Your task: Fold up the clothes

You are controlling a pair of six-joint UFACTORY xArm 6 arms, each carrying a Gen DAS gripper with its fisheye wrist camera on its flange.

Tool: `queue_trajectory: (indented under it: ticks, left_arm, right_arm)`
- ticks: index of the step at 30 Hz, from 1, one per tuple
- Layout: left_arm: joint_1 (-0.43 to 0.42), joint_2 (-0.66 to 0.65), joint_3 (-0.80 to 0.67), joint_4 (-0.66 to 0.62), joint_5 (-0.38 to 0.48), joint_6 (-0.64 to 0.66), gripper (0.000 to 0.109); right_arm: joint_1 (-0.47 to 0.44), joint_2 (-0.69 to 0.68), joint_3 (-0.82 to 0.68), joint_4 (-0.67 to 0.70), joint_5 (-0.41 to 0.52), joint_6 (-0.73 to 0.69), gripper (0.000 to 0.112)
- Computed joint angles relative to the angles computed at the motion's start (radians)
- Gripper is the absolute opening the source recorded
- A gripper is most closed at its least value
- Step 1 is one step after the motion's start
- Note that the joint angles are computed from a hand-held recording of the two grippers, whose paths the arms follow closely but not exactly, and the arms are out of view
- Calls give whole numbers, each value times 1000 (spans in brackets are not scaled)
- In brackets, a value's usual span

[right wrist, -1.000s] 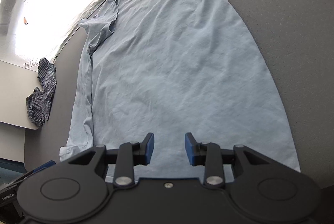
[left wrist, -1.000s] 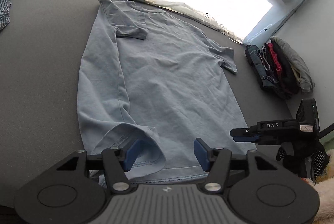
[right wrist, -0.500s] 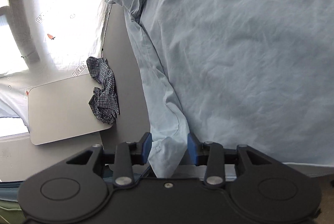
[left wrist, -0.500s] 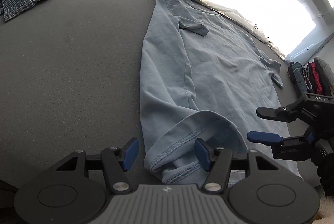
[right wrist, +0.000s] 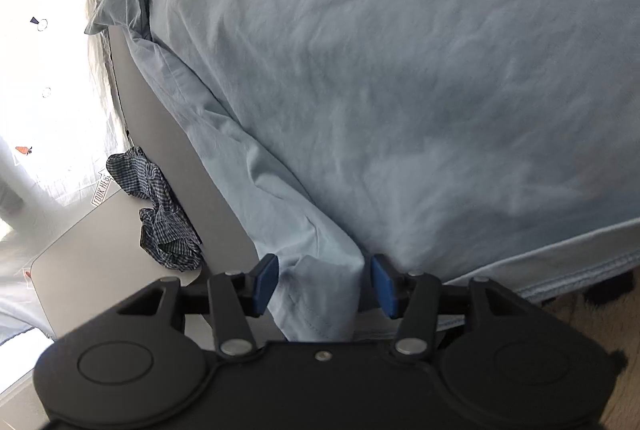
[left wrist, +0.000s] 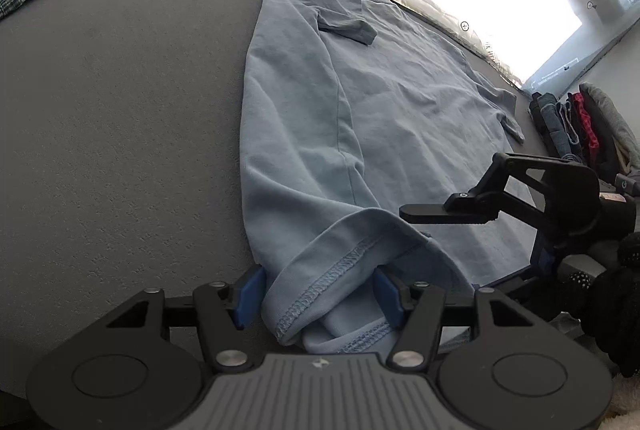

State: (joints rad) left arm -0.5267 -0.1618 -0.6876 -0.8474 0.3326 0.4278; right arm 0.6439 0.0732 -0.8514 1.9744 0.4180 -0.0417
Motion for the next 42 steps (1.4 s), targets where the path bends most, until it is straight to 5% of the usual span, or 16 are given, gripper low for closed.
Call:
queue_trajectory:
  ticks: [6,8,11,14,18,24,29,33,42]
  left_arm:
    - [11,4,-12,-12,33,42,60]
    - [15,1,-12,-13,41,55,60]
    - [24,-15,-8,-60,61,92,60]
    - [43,-59,3,-109,93,147,60]
    - [44,-106,21,-94,83,152,60]
    - [-26,-87,17,-4,-9,146,61]
    - [-72,-19,-23,-96,-55,233,60]
    - [-73,11,-49,-146,-27,252,24]
    - [-71,-118,69,-97,-71,58,10]
  right_arm:
    - [12,26,-24,102,11,-12,45]
    - [14,19,-22,148,6,-65,23]
    - [11,4,-28,214,2,-187,8]
    - [-3,-26,-44,270,-7,-365,7]
    - [-8,-66,-104,179,-89,-535,7]
    - [-35,-65,-152,184,-86,-610,7]
    - [-48,-93,-113,222,-50,-630,7]
    - [-48,-108,-97,234,-57,-634,7]
    - [-54,-127,-70,251,-32,-647,7]
